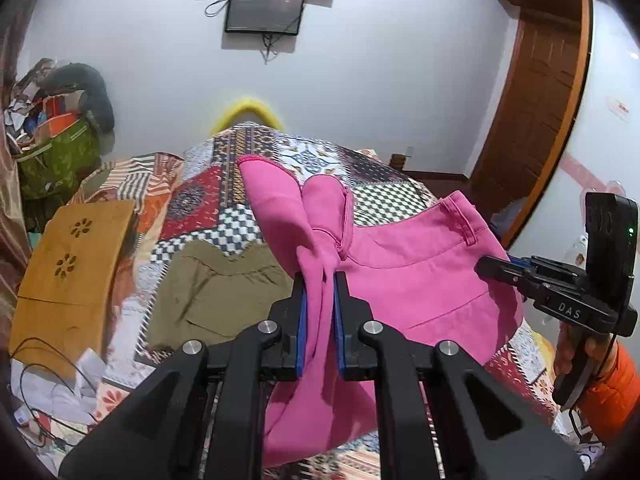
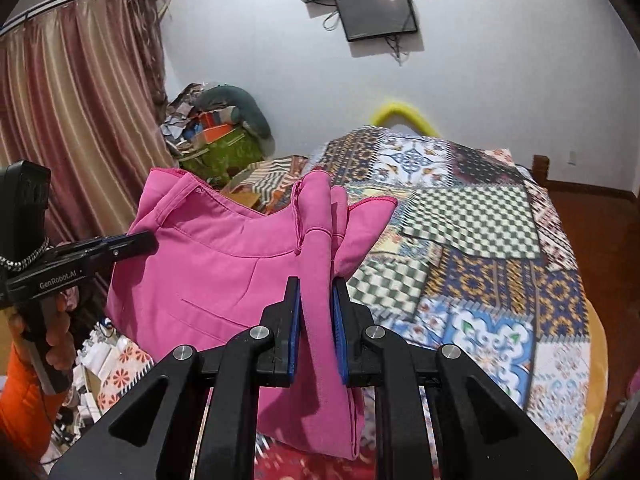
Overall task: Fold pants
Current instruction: 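Lift the pink pants waistband with both grippers and hold it up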
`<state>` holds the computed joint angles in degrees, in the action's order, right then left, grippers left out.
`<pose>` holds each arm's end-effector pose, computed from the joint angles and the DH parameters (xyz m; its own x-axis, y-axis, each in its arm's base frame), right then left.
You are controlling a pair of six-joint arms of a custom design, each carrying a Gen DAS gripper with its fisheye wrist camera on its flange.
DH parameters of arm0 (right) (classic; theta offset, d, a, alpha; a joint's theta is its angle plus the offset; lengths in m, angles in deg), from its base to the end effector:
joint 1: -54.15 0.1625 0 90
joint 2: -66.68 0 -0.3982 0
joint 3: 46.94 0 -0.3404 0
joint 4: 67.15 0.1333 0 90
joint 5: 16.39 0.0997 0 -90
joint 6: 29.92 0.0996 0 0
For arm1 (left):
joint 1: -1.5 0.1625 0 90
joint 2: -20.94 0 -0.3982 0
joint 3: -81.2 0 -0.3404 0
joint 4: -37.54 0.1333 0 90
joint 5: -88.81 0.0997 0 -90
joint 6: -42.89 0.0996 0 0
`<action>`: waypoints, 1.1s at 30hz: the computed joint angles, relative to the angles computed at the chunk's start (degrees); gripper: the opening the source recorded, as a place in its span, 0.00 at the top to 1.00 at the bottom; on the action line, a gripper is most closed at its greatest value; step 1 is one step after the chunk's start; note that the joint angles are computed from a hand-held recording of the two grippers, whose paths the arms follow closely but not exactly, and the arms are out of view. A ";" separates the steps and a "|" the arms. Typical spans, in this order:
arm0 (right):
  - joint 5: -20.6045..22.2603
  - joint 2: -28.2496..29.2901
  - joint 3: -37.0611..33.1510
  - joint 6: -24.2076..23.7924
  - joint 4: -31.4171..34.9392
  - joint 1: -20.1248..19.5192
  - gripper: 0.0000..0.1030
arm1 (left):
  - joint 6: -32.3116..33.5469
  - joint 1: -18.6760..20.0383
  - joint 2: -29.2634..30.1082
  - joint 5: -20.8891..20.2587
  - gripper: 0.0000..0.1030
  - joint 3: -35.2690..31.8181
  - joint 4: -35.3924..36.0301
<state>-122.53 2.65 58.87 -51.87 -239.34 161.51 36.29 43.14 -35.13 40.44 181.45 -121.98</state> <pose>0.2697 -0.5088 0.2855 -0.8153 -0.3780 0.4386 -0.5735 0.6312 -0.5221 -0.3072 -0.5400 0.2311 -0.7821 0.2982 -0.5472 0.5894 0.6390 -0.4942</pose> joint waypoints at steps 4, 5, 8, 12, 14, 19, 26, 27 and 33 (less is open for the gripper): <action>0.37 3.31 -3.13 -0.17 0.06 0.75 0.87 | 2.19 1.81 0.36 0.41 0.90 -2.33 -0.05; 0.47 4.21 -4.22 -0.27 0.29 0.87 0.87 | 3.18 2.34 0.61 0.72 0.90 -3.10 -0.28; 0.82 6.98 -7.24 -0.64 0.57 1.20 0.87 | 5.56 3.68 1.44 1.39 0.90 -4.95 -1.18; 1.40 10.69 -11.58 -1.39 1.07 1.42 0.87 | 7.88 5.80 2.79 1.76 0.90 -7.65 -1.95; 1.78 12.30 -13.41 -1.66 1.28 1.40 0.87 | 8.57 7.27 3.58 1.15 0.90 -9.42 -1.86; 2.68 16.75 -18.55 -1.92 2.35 0.99 0.87 | 9.00 10.69 5.31 -0.85 0.90 -13.42 -1.00; 3.47 22.36 -24.67 -1.82 5.59 -0.22 0.87 | 10.27 14.53 8.33 -1.88 0.90 -18.35 1.26; 3.41 23.15 -25.45 -1.99 6.10 -0.36 0.87 | 10.55 15.04 8.80 -2.07 0.90 -19.01 1.81; 2.31 27.02 -29.58 -1.92 9.87 -1.24 0.87 | 10.99 18.58 12.32 -2.14 0.90 -23.37 6.00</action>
<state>-120.22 29.66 29.29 -53.79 -229.47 160.27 47.28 61.72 -22.82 38.30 158.08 -115.98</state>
